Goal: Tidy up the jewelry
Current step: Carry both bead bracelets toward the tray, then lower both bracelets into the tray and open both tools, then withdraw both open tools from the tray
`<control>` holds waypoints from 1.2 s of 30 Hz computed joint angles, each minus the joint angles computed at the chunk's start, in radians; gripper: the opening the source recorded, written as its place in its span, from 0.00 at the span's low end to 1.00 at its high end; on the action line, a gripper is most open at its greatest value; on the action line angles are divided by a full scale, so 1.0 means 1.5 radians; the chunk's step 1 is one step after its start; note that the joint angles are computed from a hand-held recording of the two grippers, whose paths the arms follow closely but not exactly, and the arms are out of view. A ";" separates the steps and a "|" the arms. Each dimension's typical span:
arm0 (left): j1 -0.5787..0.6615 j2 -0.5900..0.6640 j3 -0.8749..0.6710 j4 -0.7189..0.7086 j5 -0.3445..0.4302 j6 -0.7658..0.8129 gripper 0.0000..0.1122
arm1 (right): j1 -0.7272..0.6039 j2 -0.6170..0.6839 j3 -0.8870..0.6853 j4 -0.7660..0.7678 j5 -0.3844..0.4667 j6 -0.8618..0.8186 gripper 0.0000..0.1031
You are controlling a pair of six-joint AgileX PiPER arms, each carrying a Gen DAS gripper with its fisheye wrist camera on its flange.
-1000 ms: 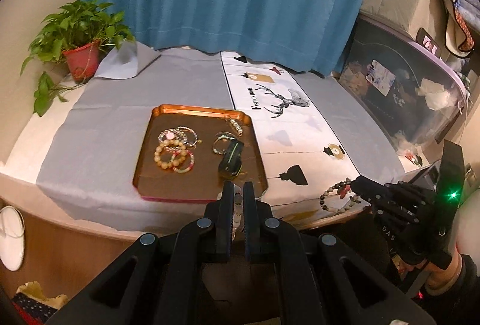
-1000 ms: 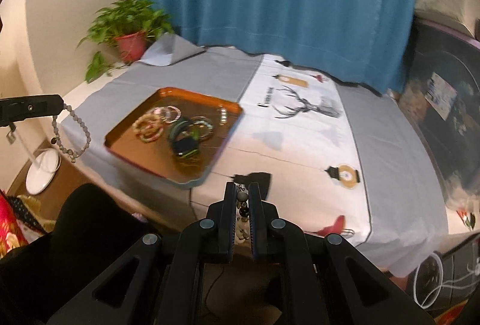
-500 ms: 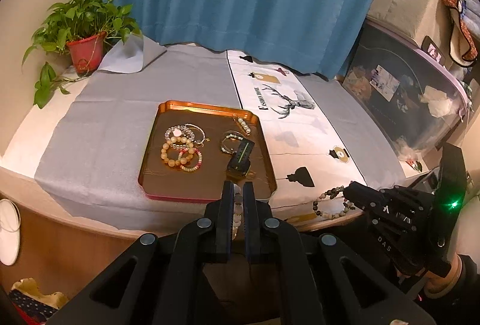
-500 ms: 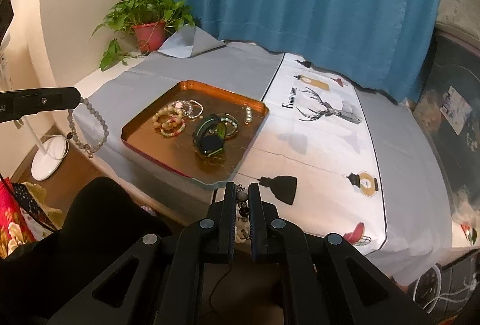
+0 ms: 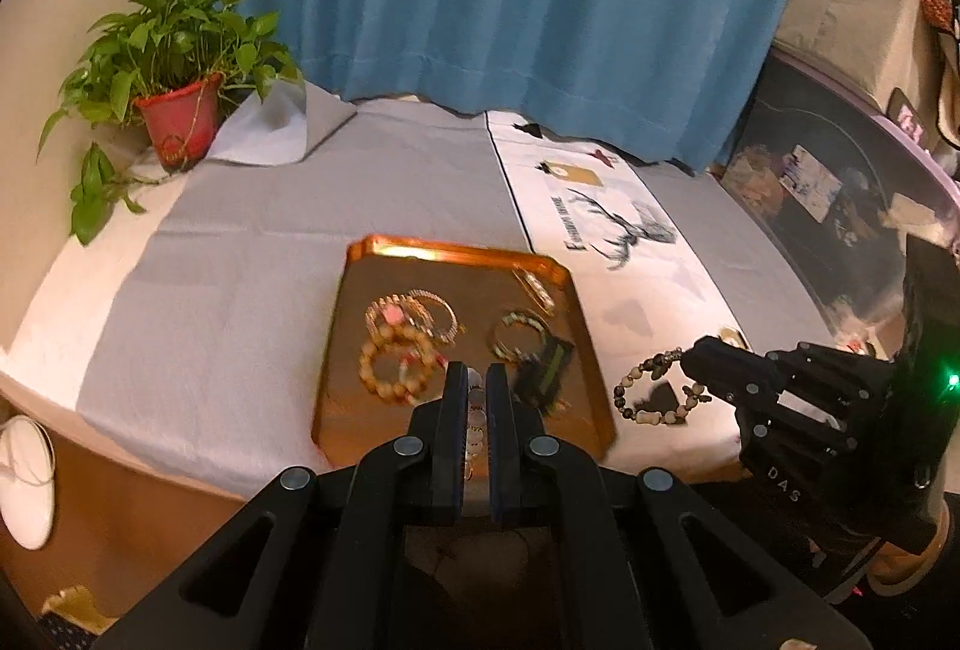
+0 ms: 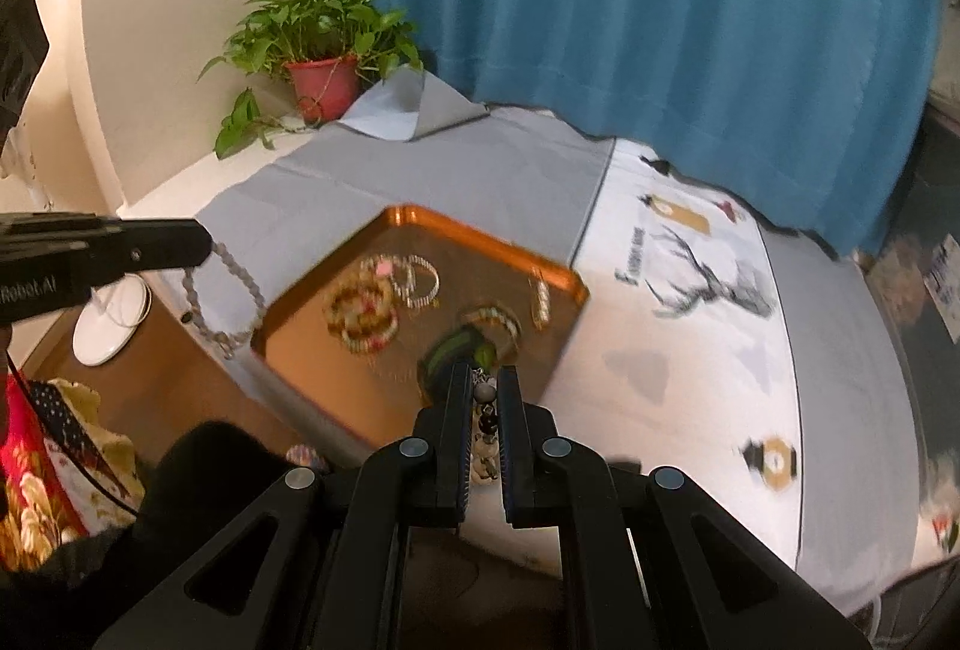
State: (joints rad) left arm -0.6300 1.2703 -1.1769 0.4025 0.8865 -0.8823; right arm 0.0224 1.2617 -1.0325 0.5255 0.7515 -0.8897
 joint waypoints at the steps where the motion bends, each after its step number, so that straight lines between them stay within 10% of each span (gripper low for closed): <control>1: 0.015 0.008 -0.004 -0.007 -0.007 0.015 0.03 | 0.015 0.018 -0.017 -0.005 -0.010 0.013 0.08; 27: 0.203 0.272 -0.125 -0.083 -0.104 0.184 0.06 | 0.125 0.350 -0.252 -0.078 -0.097 0.146 0.09; 29: 0.197 0.275 -0.121 -0.039 -0.102 0.154 0.27 | 0.123 0.355 -0.250 -0.065 -0.103 0.135 0.12; 30: 0.193 0.281 -0.130 -0.025 -0.084 0.147 0.68 | 0.125 0.357 -0.252 -0.078 -0.100 0.144 0.25; 31: 0.179 0.294 -0.147 0.016 -0.038 0.114 0.87 | 0.129 0.366 -0.265 -0.113 -0.080 0.173 0.39; 32: 0.158 0.295 -0.146 0.076 -0.004 0.058 0.90 | 0.129 0.366 -0.261 -0.125 -0.071 0.184 0.65; 33: 0.145 0.285 -0.130 0.113 0.003 0.024 0.90 | 0.125 0.358 -0.246 -0.118 -0.078 0.177 0.72; 36: 0.118 0.251 -0.081 0.142 0.013 -0.018 0.91 | 0.113 0.302 -0.155 -0.110 -0.115 0.154 0.73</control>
State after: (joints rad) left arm -0.4535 1.6473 -1.2987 0.6161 0.9057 -0.9094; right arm 0.1922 1.7153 -1.2655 0.3598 0.5795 -0.6584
